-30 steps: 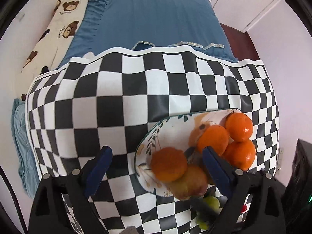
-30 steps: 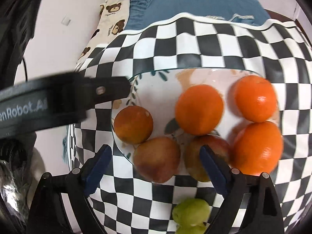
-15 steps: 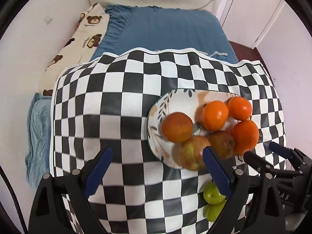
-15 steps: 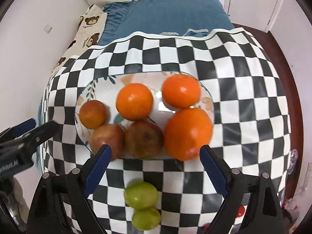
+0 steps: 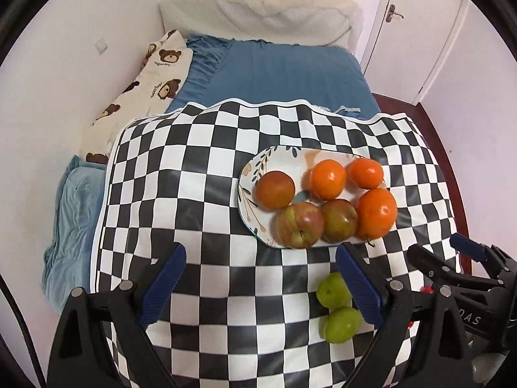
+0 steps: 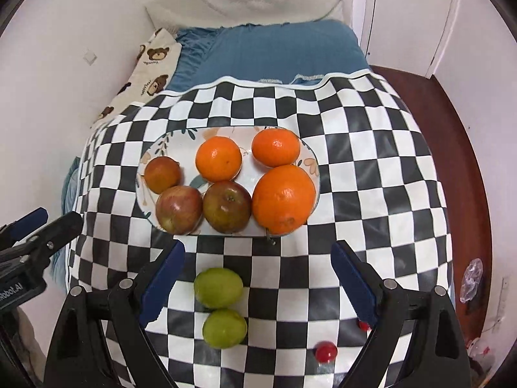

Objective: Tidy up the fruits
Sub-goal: 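Open both tools and lift them away from the plate, then grasp a green apple with the right tool while the left tool grasps the other green apple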

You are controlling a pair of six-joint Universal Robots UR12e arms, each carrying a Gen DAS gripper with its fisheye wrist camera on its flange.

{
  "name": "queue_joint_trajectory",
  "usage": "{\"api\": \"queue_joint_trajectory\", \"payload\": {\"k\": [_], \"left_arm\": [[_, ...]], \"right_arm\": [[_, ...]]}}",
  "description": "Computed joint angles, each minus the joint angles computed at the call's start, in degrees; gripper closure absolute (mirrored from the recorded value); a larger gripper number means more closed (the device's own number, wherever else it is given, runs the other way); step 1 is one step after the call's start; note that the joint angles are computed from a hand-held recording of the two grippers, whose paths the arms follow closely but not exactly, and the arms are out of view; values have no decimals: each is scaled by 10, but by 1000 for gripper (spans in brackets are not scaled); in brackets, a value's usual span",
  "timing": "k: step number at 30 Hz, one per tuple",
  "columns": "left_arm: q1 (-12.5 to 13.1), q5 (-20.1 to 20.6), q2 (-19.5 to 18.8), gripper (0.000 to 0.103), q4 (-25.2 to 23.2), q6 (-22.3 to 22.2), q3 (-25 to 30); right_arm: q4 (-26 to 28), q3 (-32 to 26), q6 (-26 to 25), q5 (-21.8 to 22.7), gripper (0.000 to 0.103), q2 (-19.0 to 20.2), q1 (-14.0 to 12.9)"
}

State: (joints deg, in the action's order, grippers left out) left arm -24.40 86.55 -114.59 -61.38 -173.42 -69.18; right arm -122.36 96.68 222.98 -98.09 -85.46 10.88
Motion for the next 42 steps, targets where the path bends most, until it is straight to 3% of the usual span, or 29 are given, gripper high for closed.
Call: {"api": "queue_joint_trajectory", "payload": {"k": [8, 14, 17, 21, 25, 31, 35, 37, 38, 42], "left_arm": [[-6, 14, 34, 8, 48, 4, -50], [-11, 21, 39, 8, 70, 2, -62], [-15, 32, 34, 8, 64, 9, -61], [-20, 54, 25, 8, 54, 29, -66], [-18, 60, 17, 5, 23, 20, -66], [-13, 73, 9, 5, -9, 3, -67], [-16, 73, 2, 5, -28, 8, -58], [-17, 62, -4, 5, -41, 12, -50], [-17, 52, -7, 5, -50, 12, -44], [-20, 5, -26, 5, -88, 21, -17]], "right_arm": [[-5, 8, 19, -59, 9, -25, 26], [-8, 15, 31, -58, 9, -36, 33], [-18, 28, 41, -28, 9, -40, 29], [-55, 68, 60, 68, 9, -41, 8], [-89, 105, 81, 154, 9, -31, -7], [-125, 131, 104, 227, 10, -8, -9], [-139, 131, 101, 231, 11, 8, -3], [-133, 126, 90, 217, 27, 12, 3], [-130, 123, 74, 215, 44, 13, 5], [-115, 126, 52, 203, 45, 3, 9]]}}
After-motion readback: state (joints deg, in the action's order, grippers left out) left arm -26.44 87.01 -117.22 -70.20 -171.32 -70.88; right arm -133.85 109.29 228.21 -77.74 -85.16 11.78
